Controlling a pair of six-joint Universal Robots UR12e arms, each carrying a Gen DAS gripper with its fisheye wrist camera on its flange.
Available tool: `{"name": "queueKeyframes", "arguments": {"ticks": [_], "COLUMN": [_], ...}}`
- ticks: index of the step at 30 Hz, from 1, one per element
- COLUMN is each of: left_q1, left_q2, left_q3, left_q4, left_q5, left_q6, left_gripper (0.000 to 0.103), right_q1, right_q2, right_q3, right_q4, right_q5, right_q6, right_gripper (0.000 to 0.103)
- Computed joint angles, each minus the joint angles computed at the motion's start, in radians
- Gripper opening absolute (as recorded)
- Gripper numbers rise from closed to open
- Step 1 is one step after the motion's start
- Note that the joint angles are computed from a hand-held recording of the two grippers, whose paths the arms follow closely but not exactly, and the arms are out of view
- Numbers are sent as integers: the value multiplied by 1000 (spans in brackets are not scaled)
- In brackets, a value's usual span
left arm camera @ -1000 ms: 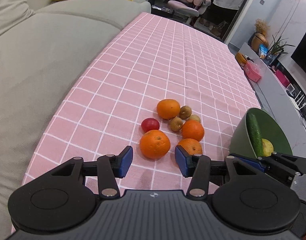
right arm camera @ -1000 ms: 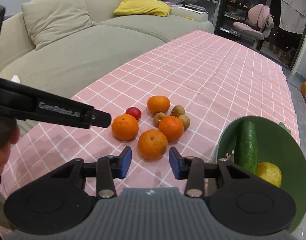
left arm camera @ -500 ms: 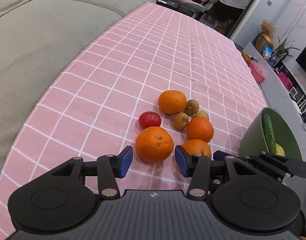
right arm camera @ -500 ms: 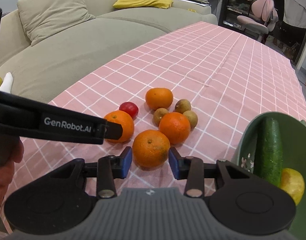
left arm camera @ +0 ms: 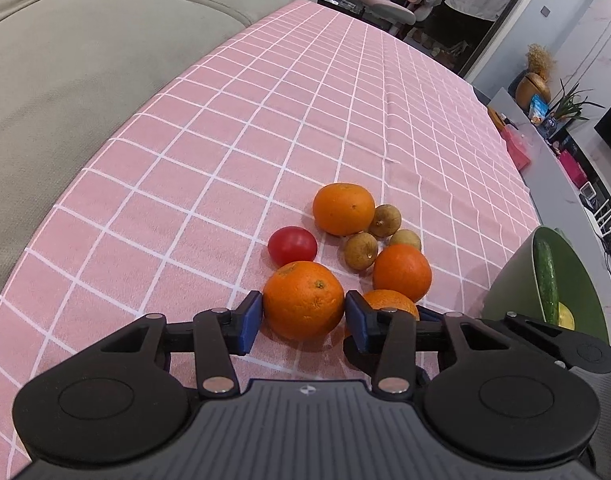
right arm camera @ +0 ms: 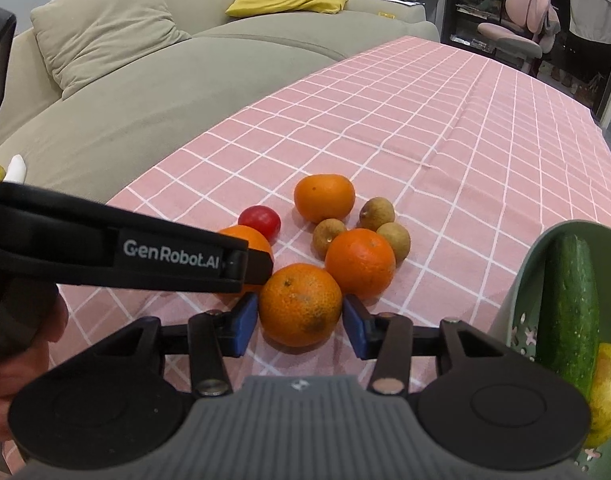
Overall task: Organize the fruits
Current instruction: 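Grasp an orange with the left gripper while the right grasps another orange, then place both oranges into the colander and open both grippers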
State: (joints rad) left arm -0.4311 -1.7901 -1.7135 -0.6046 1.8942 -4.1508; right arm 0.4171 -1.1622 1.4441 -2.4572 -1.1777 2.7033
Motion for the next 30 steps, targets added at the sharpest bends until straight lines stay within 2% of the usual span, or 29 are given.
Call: {"name": "queueKeyframes", "arguments": {"ticks": [12, 18, 24, 28, 30], "left_q1": [-34, -55, -79, -91, -93], "left_q2": [9, 28, 27, 10, -3], "left_q3": [59, 79, 116, 147, 170], "left_q4": [-83, -69, -19, 26, 21], "left_q5": [74, 82, 64, 9, -29], "left_q6": [58, 48, 100, 165, 190], "left_gripper": [49, 49, 49, 49, 49], "right_q1": [-9, -32, -73, -107, -127], "right_q2": [-47, -106, -172, -211, -224], "right_q3": [25, 57, 94, 117, 120], "right_q4": [-5, 4, 24, 25, 36], "right_q5": [7, 26, 62, 62, 61], "right_q6": [-15, -22, -25, -8, 1], "right_gripper": [42, 42, 42, 42, 42]}}
